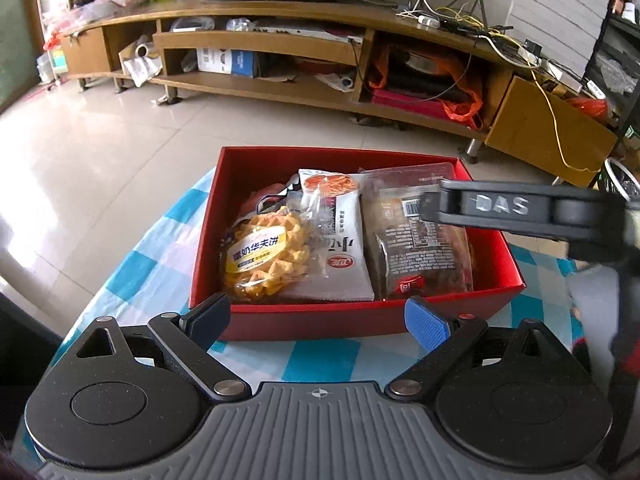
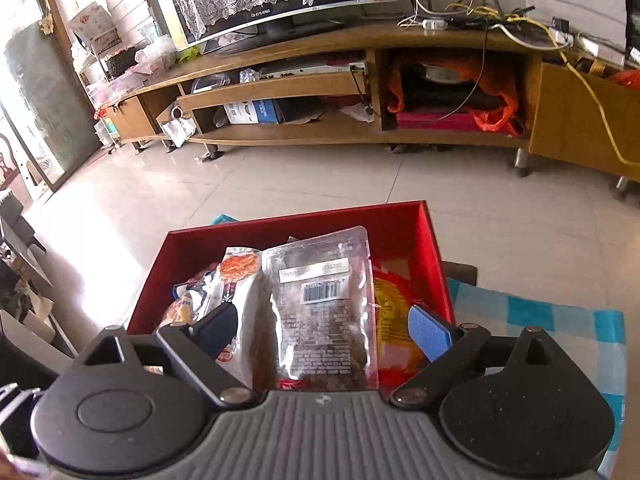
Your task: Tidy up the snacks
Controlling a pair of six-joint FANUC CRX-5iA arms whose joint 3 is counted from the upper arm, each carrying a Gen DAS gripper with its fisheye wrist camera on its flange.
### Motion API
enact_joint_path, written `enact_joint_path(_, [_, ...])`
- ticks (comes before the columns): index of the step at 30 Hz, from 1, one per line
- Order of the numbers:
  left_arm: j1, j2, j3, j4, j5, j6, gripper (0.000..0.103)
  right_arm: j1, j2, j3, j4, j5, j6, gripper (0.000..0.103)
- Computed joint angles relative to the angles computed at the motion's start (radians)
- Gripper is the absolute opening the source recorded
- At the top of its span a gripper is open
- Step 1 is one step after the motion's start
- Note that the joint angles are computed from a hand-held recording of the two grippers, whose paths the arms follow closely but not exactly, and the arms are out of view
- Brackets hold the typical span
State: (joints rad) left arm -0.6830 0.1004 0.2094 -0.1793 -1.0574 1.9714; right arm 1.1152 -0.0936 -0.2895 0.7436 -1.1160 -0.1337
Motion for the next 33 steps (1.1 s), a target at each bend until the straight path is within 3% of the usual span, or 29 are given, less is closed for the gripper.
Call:
enact_joint_path(9, [0.011,-0.009,-0.005,-0.016,-0.015,0.025,0.099,0.084,-0.022,0.004,-0.047,-0.126,-0.034,0.093])
enact_joint_path(23, [-0.047,-0.039,-0.020,-0.101,-0.033,0.042,0.101,0.242,-0.052,0.002,-0.034,-0.333,-0.157,0.094])
enact_joint_path(33, [-0.086,-0.068,-0.034,-0.144,-0.049,0.056,0.101,0.312,-0.057,0.003,-0.047,-0.364,-0.197,0.095])
